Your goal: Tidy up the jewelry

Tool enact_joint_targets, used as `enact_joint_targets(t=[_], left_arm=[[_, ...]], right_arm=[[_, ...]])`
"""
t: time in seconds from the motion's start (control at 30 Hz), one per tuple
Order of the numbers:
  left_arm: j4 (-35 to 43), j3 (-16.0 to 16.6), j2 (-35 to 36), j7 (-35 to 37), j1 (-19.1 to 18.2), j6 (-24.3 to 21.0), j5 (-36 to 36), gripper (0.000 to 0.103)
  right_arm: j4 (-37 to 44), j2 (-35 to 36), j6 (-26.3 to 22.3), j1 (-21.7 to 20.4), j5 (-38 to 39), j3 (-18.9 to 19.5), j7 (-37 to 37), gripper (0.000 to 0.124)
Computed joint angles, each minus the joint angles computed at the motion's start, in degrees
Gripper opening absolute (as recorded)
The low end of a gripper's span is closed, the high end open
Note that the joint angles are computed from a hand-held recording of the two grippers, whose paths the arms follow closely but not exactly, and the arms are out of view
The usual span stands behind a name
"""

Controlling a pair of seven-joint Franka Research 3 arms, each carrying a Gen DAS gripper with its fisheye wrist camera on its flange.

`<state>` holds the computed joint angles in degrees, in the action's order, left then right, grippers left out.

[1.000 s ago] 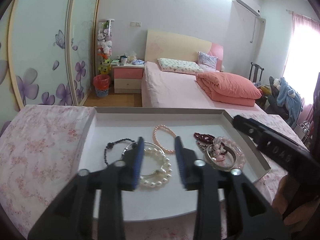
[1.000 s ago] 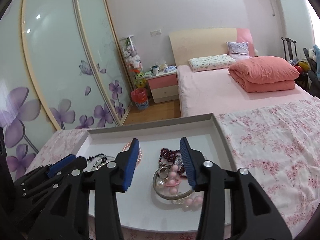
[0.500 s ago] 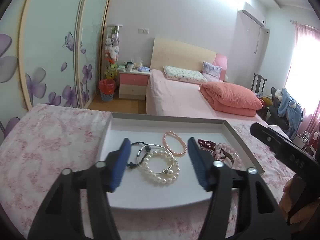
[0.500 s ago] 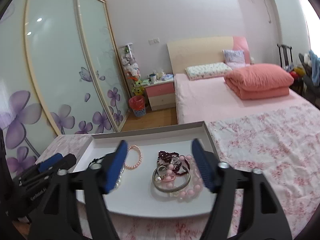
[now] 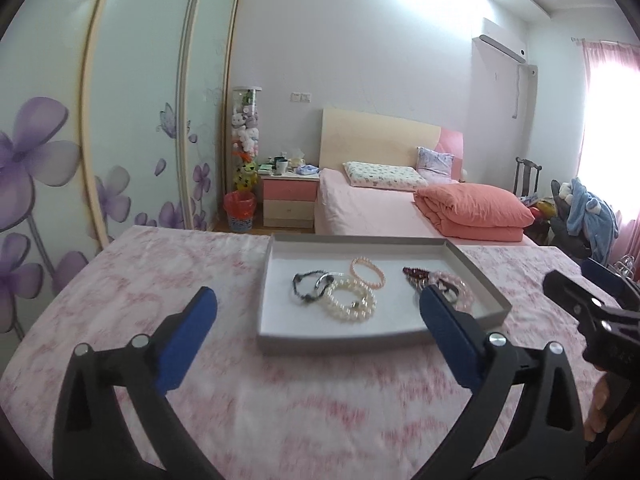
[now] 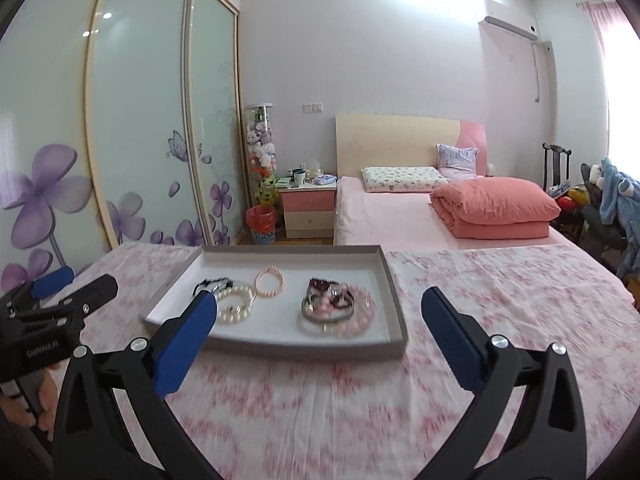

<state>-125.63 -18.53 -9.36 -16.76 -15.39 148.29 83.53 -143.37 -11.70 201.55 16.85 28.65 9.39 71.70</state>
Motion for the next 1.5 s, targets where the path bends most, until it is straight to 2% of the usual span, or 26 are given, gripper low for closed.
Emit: enact_joint_targets(t=[0.23,0.4,0.57,0.77,1.5], left_arm=[[-5.7,-3.3,-6.1,-2.4,-1.7,-5.3,0.0,0.099],[-8.5,-4.9,-9.2,-4.4,-2.6,-8.0,-0.5,0.099],[-10.4,-6.1,-11.3,-5.0,-3.0,-9.5,-0.7,0.099],[-11.1,-6.6,-11.6,-6.4,-3.5,-9.3,0.8,0.099],[-12.0,-6.2,-12.0,-8.7,-4.0,-8.5,1.9,0.099]], right_arm=[[-6.3,-6.2,1.5,-4.0,10.7,8.1,-4.4,0.101],[-8.9,-7.9,4.5,-3.7,14.8,9.8,-5.3,0.101],[-11.2,-8.1,9.7,-1.2,17.0,8.9,-7.0,0.101],[-14.2,-8.9,12.1,3.6,11.0,3.1,-2.0,0.101],[-15.0,-9.2,11.3,2.9,8.7,3.5,0.7,0.101]])
